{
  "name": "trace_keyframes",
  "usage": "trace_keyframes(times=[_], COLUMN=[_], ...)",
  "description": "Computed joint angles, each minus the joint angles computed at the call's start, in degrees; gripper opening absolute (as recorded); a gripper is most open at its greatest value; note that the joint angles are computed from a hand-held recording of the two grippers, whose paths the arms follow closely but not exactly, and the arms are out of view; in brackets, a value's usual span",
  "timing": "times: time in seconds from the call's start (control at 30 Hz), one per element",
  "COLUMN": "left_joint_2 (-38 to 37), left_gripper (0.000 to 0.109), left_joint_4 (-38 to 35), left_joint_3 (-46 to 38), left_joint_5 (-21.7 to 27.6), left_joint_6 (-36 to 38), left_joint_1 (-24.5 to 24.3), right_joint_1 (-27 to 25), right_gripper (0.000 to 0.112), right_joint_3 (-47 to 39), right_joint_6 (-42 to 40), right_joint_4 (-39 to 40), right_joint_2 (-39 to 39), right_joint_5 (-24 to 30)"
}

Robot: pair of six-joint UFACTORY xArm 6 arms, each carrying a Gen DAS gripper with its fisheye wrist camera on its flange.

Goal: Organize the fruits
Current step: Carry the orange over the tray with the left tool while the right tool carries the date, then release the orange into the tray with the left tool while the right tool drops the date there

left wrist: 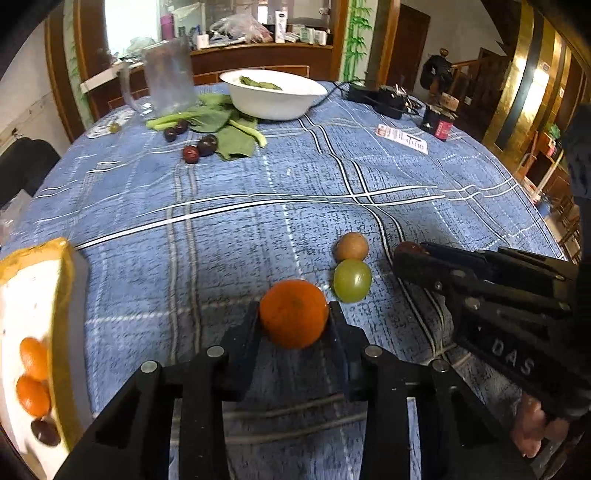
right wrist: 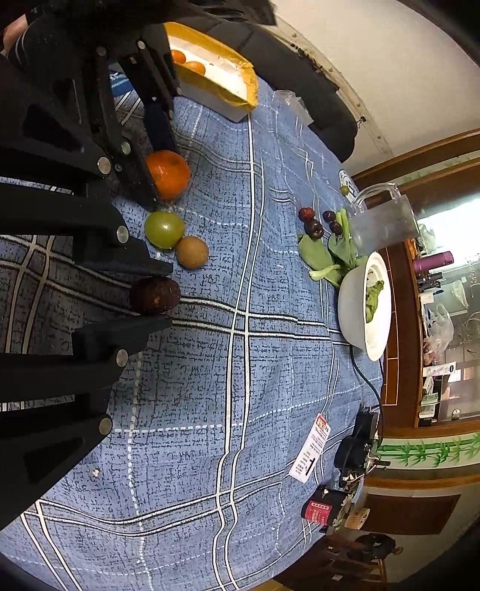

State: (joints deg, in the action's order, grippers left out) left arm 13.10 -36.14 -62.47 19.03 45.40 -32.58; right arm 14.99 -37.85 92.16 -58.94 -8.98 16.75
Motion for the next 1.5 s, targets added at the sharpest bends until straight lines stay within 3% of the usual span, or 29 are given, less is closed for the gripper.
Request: trace_keyframes(times=[0.07, 0.23, 0.37, 0.53, 0.9, 1.13, 1.27, 1.5], left_joint_2=[-2.2, -9.2, -14.1, -18.6, -19.0, -17.9, -17.3, -13.2], left_gripper=[0.033, 0.033, 0.034, 0.034, 0.034, 0.034, 0.034, 0.034], left_joint_4=[-2.0, -6.0, -8.2, -11.7, -13.1, -16.6, -17.8, -17.3], left_joint_3=[2.0, 8.0, 12.4, 15.8, 15.1, 14.7, 14.7, 10.6], left_joint_5=[-0.4, -1.1, -2.2, -1.7, 0.1, 4.5, 5.0, 4.2], left_joint_6=[1.4, 3.9, 4.4, 5.2, 3.4, 6.7, 7.8, 7.5], left_joint_1=[0.2, 1.6, 3.7, 9.7, 25.0, 30.1, 30.1, 28.9], right_joint_1=[-2.0, -3.1, -2.0, -0.5, 6.0, 14.0, 17.8, 21.8], right_gripper=[0.022, 0.022, 0.023, 0.023, 0.023, 0.023, 0.024, 0.024], right_joint_3=[1.1, 1.2, 0.7, 0.1, -3.3, -14.9, -23.8, -38.8], right_joint_6=[3.2, 8.0, 8.1, 8.4, 6.1, -7.4, -16.7, -28.5], right_joint_4=[-2.9, -7.4, -7.4, -7.6, -2.2, 8.7, 16.3, 24.1], right_joint_2=[-0.5, -0.2, 0.2, 0.6, 2.3, 10.5, 17.5, 29.4], right_joint_5=[-5.7, -10.4, -9.6, -8.1, -3.7, -2.4, -1.0, 6.6])
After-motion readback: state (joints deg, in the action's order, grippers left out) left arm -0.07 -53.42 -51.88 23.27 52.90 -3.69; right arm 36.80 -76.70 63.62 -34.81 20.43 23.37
